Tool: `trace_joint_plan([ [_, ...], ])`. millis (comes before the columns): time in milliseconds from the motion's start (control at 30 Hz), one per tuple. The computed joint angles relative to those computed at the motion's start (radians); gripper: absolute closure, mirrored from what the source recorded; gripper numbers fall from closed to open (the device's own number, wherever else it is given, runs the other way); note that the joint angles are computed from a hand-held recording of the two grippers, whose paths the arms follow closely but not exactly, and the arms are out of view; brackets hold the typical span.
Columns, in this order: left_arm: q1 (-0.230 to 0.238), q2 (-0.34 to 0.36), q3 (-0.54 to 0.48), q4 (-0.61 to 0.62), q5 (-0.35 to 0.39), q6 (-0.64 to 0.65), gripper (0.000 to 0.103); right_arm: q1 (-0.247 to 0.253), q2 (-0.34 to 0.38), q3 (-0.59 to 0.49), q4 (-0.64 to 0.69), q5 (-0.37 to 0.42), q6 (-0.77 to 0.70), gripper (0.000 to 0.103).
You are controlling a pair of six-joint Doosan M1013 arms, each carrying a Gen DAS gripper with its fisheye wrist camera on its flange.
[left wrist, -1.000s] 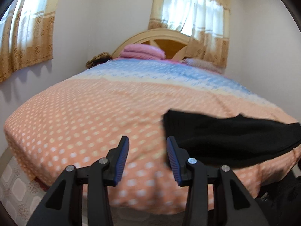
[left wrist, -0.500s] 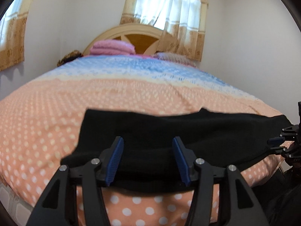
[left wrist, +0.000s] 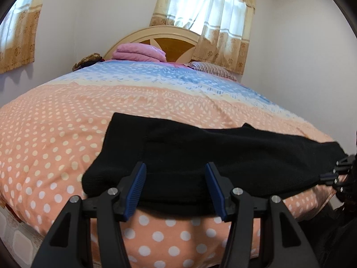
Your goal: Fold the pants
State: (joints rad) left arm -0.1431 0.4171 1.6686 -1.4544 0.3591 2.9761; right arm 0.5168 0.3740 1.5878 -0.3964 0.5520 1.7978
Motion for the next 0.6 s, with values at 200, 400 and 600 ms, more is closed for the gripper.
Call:
trace_joint_plan([
  [200, -0.005, 0.001, 0.001, -0.018, -0.005, 0.013, 0.040, 0.003, 0.013, 0.005, -0.021, 0.023, 0.013, 0.103],
  [400, -0.016, -0.004, 0.003, 0.049, -0.033, -0.015, 0.039, -0.001, 0.000, -0.016, 0.131, -0.024, -0.118, 0.088],
  [600, -0.016, -0.019, 0.022, -0.153, -0.089, 0.153, 0.025, 0.019, 0.061, -0.111, 0.203, -0.074, -0.214, 0.034],
])
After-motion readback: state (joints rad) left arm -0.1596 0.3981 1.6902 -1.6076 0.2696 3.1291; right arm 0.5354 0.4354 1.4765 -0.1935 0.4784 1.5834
